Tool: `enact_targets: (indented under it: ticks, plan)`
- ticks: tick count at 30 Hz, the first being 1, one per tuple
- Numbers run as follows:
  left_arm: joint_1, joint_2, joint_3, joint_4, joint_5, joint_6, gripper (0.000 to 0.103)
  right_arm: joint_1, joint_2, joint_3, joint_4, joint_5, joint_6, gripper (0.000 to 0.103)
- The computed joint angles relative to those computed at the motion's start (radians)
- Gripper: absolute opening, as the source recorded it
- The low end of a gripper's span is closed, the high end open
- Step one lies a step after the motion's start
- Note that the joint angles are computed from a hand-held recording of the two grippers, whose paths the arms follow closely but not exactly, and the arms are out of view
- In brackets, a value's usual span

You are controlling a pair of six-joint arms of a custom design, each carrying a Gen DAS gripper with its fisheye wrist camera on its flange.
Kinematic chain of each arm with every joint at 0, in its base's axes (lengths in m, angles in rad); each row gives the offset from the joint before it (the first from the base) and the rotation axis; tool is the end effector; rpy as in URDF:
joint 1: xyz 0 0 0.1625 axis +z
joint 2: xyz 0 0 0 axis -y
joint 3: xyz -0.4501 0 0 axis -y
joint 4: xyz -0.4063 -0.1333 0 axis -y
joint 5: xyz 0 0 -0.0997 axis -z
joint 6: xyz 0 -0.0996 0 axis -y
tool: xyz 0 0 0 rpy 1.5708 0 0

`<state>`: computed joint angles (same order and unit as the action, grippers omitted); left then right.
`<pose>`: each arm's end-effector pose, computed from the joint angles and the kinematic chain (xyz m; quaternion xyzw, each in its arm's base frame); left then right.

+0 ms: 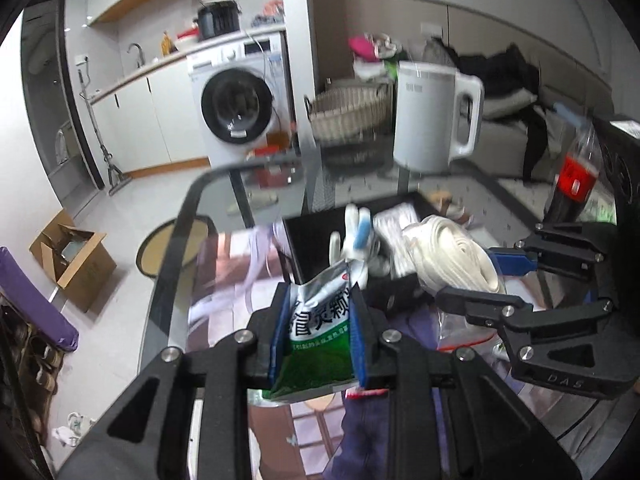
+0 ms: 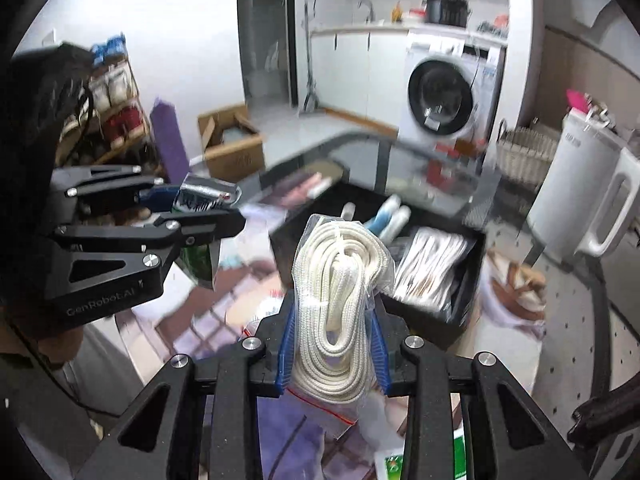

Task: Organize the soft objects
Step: 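Lift the sachet with the left tool while the right tool lifts the rope coil, then carry the sachet over the black box with the left tool while the right tool carries the rope coil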

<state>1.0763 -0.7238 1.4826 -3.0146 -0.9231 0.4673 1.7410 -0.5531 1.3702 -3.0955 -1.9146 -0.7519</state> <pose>-0.1902 -0.7603 0.1826 0.3183 0.8411 -0.3224 0.2954 0.2334 -0.7693 0.0962 0.3581 -0.8541 0.2810 0.2516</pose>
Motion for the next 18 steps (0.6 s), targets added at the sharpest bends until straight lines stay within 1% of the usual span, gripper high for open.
enact_targets:
  ticks: [6,7,8,12,14,15,18]
  plan:
    - [-0.012,-0.007,0.021,-0.187,-0.040,0.070,0.025,0.008,-0.027,0.057,-0.193,0.117,-0.042,0.031]
    - [-0.014,-0.010,0.025,-0.207,-0.045,0.073,0.025,0.011,-0.030,0.064,-0.214,0.130,-0.051,0.031]
    - [-0.016,-0.013,0.027,-0.222,-0.051,0.074,0.025,0.014,-0.032,0.079,-0.265,0.149,-0.066,0.031]
    - [-0.023,-0.016,0.034,-0.307,-0.067,0.094,0.025,0.027,-0.037,0.103,-0.370,0.193,-0.104,0.031]
    - [-0.032,-0.012,0.044,-0.385,-0.070,0.131,0.025,0.030,-0.040,0.115,-0.414,0.226,-0.120,0.031]
    - [-0.033,-0.012,0.049,-0.408,-0.077,0.141,0.025,0.031,-0.039,0.126,-0.462,0.247,-0.140,0.031]
    - [-0.038,-0.023,0.068,-0.465,-0.120,0.157,0.025,0.032,-0.042,0.142,-0.527,0.272,-0.152,0.031]
